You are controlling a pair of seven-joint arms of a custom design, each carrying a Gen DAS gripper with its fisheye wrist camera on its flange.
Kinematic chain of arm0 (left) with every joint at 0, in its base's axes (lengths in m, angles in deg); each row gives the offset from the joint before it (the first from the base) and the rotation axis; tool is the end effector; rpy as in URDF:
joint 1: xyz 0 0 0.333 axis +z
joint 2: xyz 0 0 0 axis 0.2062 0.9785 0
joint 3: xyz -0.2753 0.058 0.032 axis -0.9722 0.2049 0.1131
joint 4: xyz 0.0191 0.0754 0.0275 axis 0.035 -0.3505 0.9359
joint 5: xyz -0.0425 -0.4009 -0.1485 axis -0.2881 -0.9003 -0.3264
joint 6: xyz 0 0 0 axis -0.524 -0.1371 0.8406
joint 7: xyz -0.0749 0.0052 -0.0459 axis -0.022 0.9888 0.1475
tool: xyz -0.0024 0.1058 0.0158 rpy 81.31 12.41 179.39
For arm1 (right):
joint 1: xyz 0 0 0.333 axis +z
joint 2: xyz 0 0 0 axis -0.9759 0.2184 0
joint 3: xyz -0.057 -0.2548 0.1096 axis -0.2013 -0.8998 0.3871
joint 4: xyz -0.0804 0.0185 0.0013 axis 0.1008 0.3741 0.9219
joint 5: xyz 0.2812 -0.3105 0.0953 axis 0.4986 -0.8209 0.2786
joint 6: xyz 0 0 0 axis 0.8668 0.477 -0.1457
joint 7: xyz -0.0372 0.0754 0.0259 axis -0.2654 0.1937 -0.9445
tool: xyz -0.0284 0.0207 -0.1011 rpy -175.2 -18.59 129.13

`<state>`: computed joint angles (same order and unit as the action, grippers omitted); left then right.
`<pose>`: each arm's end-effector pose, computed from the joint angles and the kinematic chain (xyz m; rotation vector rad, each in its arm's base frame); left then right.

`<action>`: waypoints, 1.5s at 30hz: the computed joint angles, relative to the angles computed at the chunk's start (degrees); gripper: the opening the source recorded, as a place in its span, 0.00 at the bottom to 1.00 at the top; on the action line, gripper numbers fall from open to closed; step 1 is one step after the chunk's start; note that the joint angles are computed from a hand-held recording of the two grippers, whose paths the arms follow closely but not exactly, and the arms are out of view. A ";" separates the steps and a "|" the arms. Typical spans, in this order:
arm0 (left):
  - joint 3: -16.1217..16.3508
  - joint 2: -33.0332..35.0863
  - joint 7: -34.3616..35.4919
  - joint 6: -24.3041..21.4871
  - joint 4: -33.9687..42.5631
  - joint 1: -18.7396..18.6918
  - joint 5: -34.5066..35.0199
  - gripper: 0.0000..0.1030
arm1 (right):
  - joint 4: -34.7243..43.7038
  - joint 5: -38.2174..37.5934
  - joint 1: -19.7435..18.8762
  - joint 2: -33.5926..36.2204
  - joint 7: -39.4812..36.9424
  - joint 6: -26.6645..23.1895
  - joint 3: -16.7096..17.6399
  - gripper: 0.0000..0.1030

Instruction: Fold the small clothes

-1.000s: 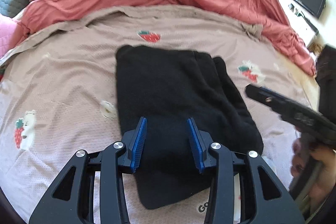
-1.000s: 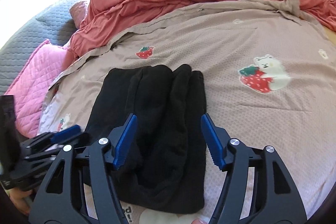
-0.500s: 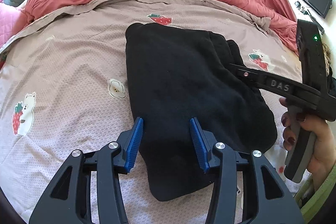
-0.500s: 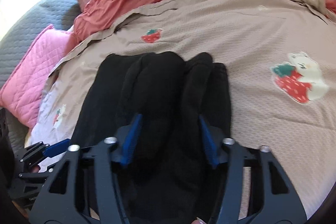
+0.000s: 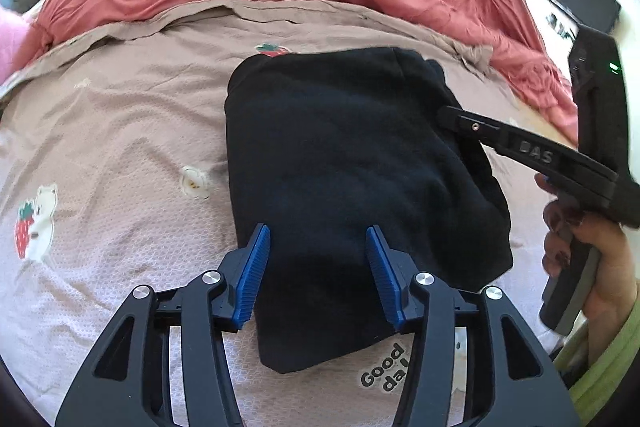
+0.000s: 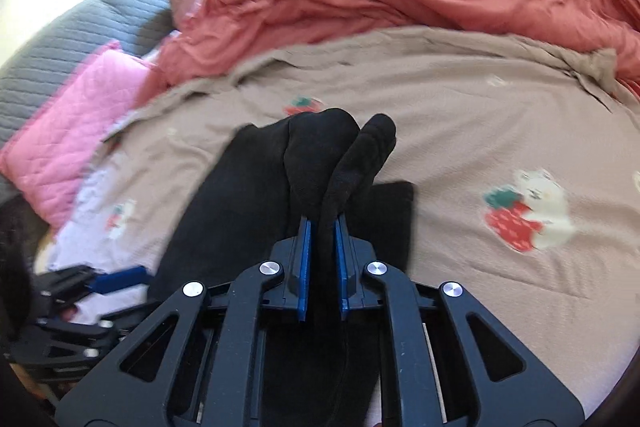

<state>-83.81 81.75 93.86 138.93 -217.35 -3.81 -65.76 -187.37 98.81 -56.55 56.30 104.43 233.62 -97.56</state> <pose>0.5181 -0.2621 0.3663 -1.5192 2.4495 -0.8849 0.5129 0.0887 0.3654 -1.6297 1.8184 -0.4254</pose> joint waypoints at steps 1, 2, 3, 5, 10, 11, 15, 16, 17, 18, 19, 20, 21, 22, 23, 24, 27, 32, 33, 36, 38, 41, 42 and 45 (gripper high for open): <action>-0.14 0.47 -1.77 0.10 0.15 0.09 2.53 0.49 | 0.24 0.17 -2.03 0.75 0.56 -1.30 1.54 0.06; -0.27 1.41 -4.80 -0.12 0.56 0.24 6.46 0.50 | 0.98 1.35 -2.06 2.00 0.41 -2.70 1.34 0.08; -0.28 2.00 -6.39 -0.33 0.80 0.29 8.25 0.50 | 1.61 1.97 -1.10 3.53 0.83 -3.75 0.15 0.12; -0.37 2.42 -7.14 0.67 0.44 0.29 9.48 0.51 | 1.75 0.42 -3.39 4.72 2.88 -3.94 2.17 0.19; -0.25 1.71 -4.97 0.77 -0.24 0.54 7.51 0.52 | -2.90 -10.43 -8.44 -1.00 12.94 -1.62 5.57 0.31; -0.20 1.48 -3.92 0.71 -0.41 0.59 5.91 0.52 | -4.27 -7.79 -5.36 -2.70 10.53 -0.93 2.76 0.31; -0.23 1.20 -4.43 1.27 -1.20 0.56 5.92 0.54 | -8.93 3.51 11.01 -10.44 -0.33 0.43 -12.37 0.31; -0.25 1.08 -4.50 1.52 -1.42 0.52 6.05 0.55 | -9.48 5.02 13.63 -11.67 -1.63 0.40 -14.75 0.32; -0.26 1.04 -4.70 1.56 -1.49 0.49 6.27 0.55 | -10.07 6.86 16.65 -12.86 -2.87 0.40 -17.46 0.32; -0.24 1.04 -4.79 1.51 -1.48 0.47 6.40 0.55 | -9.91 8.43 19.52 -12.99 -3.70 0.49 -19.76 0.32; -0.22 1.00 -4.62 1.51 -1.50 0.46 6.28 0.55 | -10.10 10.14 21.98 -13.41 -4.84 -0.21 -21.84 0.32; -0.18 0.94 -4.18 1.43 -1.55 0.45 5.83 0.55 | -10.07 10.73 22.44 -13.34 -4.91 -0.94 -21.96 0.32; -0.14 0.89 -3.93 1.35 -1.63 0.46 5.56 0.55 | -10.06 10.87 21.23 -12.46 -4.14 -2.26 -20.08 0.32; -0.12 0.90 -3.77 1.32 -1.61 0.47 5.43 0.55 | -10.09 10.77 19.82 -11.79 -3.61 -3.09 -18.23 0.32; -0.08 0.85 -3.56 1.18 -1.64 0.49 5.06 0.55 | -9.93 10.99 18.92 -11.06 -3.29 -3.86 -16.88 0.32; -0.05 0.80 -3.34 1.10 -1.68 0.50 4.71 0.55 | -9.80 11.98 18.97 -10.70 -3.76 -4.33 -16.58 0.32; -0.03 0.69 -3.20 0.99 -1.78 0.51 4.45 0.55 | -9.69 16.15 20.37 -10.88 -7.85 -5.04 -17.55 0.11; 0.13 -0.54 -1.77 0.18 -2.65 0.36 2.71 0.55 | -11.82 10.37 10.19 -12.76 -3.78 -5.10 -6.84 0.10; 0.20 -0.68 -1.40 -0.03 -2.78 0.34 2.39 0.55 | -12.07 8.80 8.02 -12.72 -1.97 -5.70 -4.88 0.10; 0.37 -0.61 -1.03 -0.73 -2.94 0.36 1.65 0.57 | -11.82 6.50 5.52 -11.34 0.74 -7.33 -3.12 0.11; 0.35 -0.03 -1.38 -0.86 -2.86 0.41 1.80 0.57 | -11.62 3.53 2.44 -10.21 3.64 -7.63 -0.10 0.14; 0.18 0.74 -1.98 -0.77 -2.77 0.46 2.21 0.57 | -11.46 1.28 1.22 -8.82 5.88 -6.96 0.97 0.20; 0.14 0.97 -2.02 -0.72 -2.67 0.49 2.21 0.57 | -11.36 1.30 1.62 -8.48 5.84 -6.74 0.56 0.22; 0.08 1.14 -2.25 -0.62 -2.61 0.62 2.45 0.57 | -11.21 -0.47 1.16 -8.32 6.46 -6.11 1.23 0.29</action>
